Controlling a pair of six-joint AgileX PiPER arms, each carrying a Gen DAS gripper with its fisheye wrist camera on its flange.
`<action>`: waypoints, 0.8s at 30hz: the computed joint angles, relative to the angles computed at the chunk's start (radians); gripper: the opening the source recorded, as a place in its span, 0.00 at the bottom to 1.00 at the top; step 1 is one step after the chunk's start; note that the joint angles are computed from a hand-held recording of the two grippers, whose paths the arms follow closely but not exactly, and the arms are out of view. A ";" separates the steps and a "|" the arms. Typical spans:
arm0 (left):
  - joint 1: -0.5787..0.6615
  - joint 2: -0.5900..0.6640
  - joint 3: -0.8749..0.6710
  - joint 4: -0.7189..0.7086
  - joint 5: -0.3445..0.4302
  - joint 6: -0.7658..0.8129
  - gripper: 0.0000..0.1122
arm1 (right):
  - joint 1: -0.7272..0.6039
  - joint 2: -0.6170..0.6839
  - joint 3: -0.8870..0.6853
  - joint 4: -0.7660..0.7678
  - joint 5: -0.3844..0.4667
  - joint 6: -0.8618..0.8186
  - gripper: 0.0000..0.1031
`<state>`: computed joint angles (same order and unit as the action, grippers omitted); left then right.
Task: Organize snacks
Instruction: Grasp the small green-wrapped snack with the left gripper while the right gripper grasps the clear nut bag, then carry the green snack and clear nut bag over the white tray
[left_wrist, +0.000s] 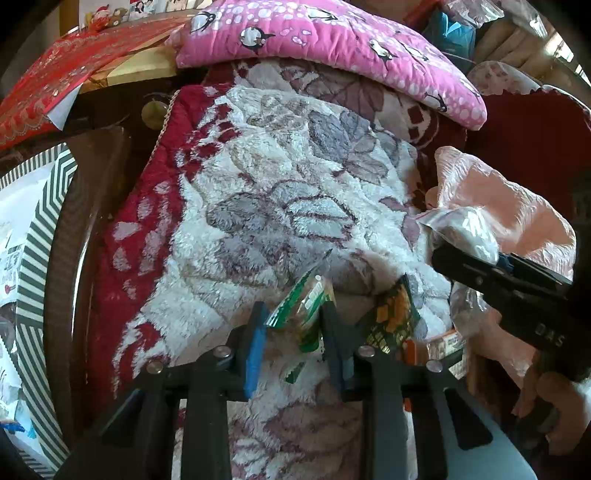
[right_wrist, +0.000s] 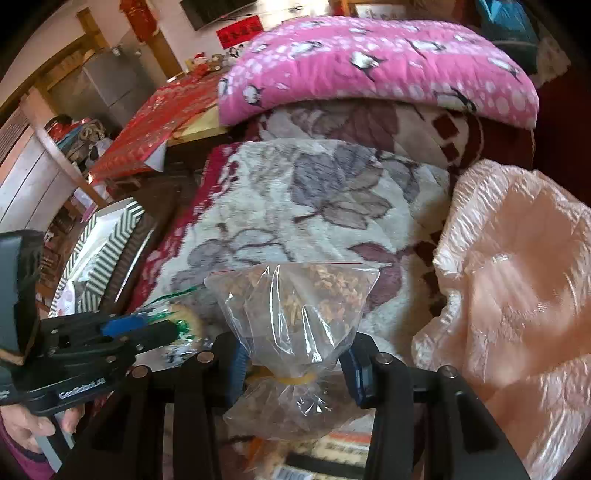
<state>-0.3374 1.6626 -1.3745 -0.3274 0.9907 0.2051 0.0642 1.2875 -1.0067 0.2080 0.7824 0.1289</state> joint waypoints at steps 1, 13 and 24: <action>0.005 -0.002 0.005 -0.003 0.001 0.003 0.26 | 0.008 -0.003 -0.005 -0.008 0.006 0.010 0.45; -0.005 0.030 0.028 -0.018 -0.012 -0.024 0.38 | 0.038 -0.087 0.054 0.006 0.018 0.061 0.45; 0.041 -0.048 0.056 -0.059 -0.009 0.062 0.21 | 0.130 -0.092 0.032 -0.040 0.018 0.133 0.45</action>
